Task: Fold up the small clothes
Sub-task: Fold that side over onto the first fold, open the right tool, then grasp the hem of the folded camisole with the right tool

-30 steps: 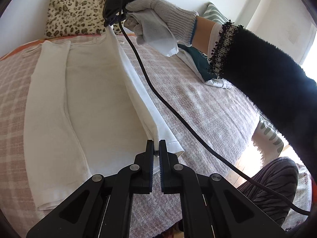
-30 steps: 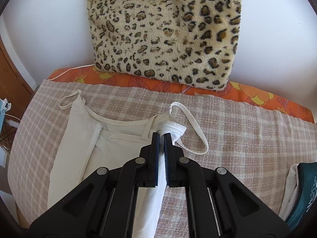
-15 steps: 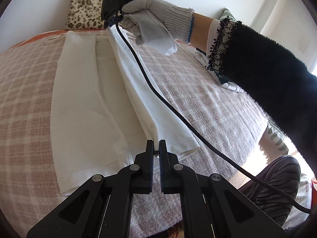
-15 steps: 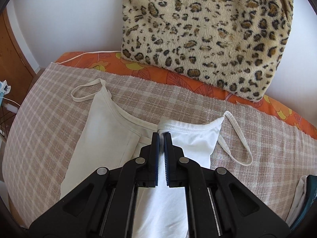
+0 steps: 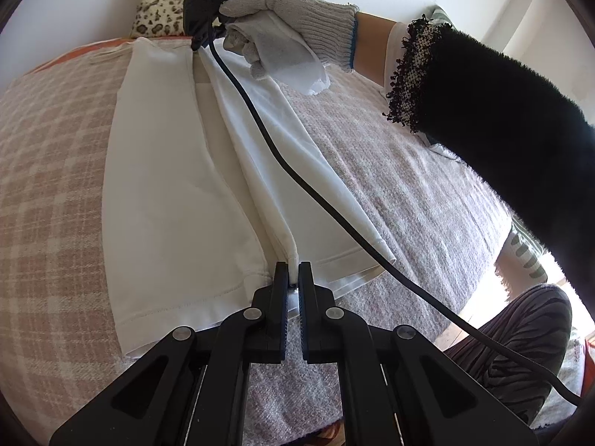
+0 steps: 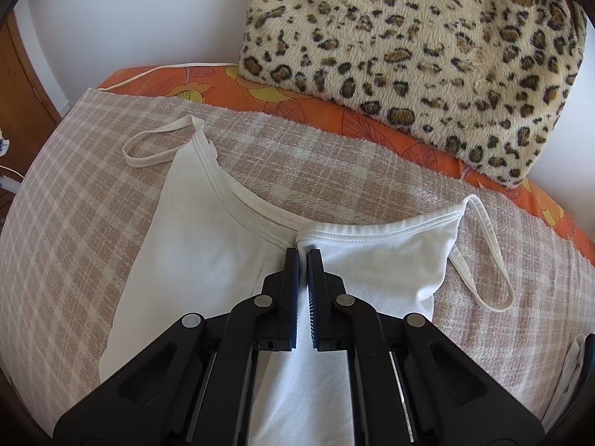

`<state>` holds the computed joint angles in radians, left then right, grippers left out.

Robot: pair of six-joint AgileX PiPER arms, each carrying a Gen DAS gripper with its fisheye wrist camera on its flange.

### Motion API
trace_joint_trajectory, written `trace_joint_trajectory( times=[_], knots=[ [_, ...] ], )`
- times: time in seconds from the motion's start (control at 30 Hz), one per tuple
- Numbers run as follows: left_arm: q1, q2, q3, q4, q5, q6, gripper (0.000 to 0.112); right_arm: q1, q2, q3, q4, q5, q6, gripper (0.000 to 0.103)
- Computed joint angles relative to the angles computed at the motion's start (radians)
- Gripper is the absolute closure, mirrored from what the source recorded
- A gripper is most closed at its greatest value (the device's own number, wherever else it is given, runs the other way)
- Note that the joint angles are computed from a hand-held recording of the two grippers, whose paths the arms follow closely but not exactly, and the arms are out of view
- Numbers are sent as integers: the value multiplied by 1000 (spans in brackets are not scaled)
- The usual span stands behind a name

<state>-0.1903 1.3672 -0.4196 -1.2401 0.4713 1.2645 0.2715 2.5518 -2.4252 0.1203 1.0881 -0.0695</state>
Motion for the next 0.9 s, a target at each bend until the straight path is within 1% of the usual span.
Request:
trace_joint_trajectory(
  times=[0.03,0.07,0.1,0.13,0.17,0.2,0.27,0.3,0.43,0.47,0.53,0.57,0.63,0.67,0.7,0.77,0.83,0.87,0.9],
  knots=[
    [-11,-4,-3,38,-15,-46,104,-1,4,-9,2,7,-2,97],
    [-27,-12,-5,84,-29,-101,98,-4,-4,2,8,0,-5,95],
    [-33,-19,-4,110,-32,-123,92,-11,-22,28,25,-13,-12,91],
    [-42,-34,4,112,-37,-124,89,-21,-52,74,49,-35,-26,79],
    [-46,-57,14,118,-41,-128,85,-32,-96,144,72,-77,-40,64],
    [-38,-81,23,126,-36,-127,83,-44,-148,223,96,-127,-55,60],
    [6,-131,34,145,6,-124,78,-78,-235,344,176,-180,-104,59],
    [32,-153,36,161,27,-128,78,-96,-280,408,215,-203,-128,59],
    [216,-225,27,192,186,-99,78,-171,-473,673,335,-259,-238,59],
    [258,-240,26,194,210,-82,78,-189,-524,749,356,-277,-262,59],
    [310,-250,29,172,210,-31,78,-225,-615,888,411,-288,-327,59],
    [324,-239,28,151,203,-10,78,-246,-665,962,440,-290,-367,59],
    [380,-191,15,117,224,42,78,-277,-757,1095,468,-305,-423,59],
    [389,-163,7,109,212,53,78,-293,-801,1155,477,-307,-446,59],
    [395,-129,-15,131,213,23,78,-304,-839,1208,487,-306,-460,59],
    [438,-44,-66,173,288,-18,78,-340,-903,1305,535,-290,-503,59],
    [477,-37,-58,145,274,28,78,-378,-967,1403,576,-278,-541,59],
    [489,-26,-66,158,273,18,78,-394,-993,1445,587,-269,-550,59],
    [510,-5,-79,173,301,10,78,-407,-1022,1494,599,-259,-566,59]
  ],
)
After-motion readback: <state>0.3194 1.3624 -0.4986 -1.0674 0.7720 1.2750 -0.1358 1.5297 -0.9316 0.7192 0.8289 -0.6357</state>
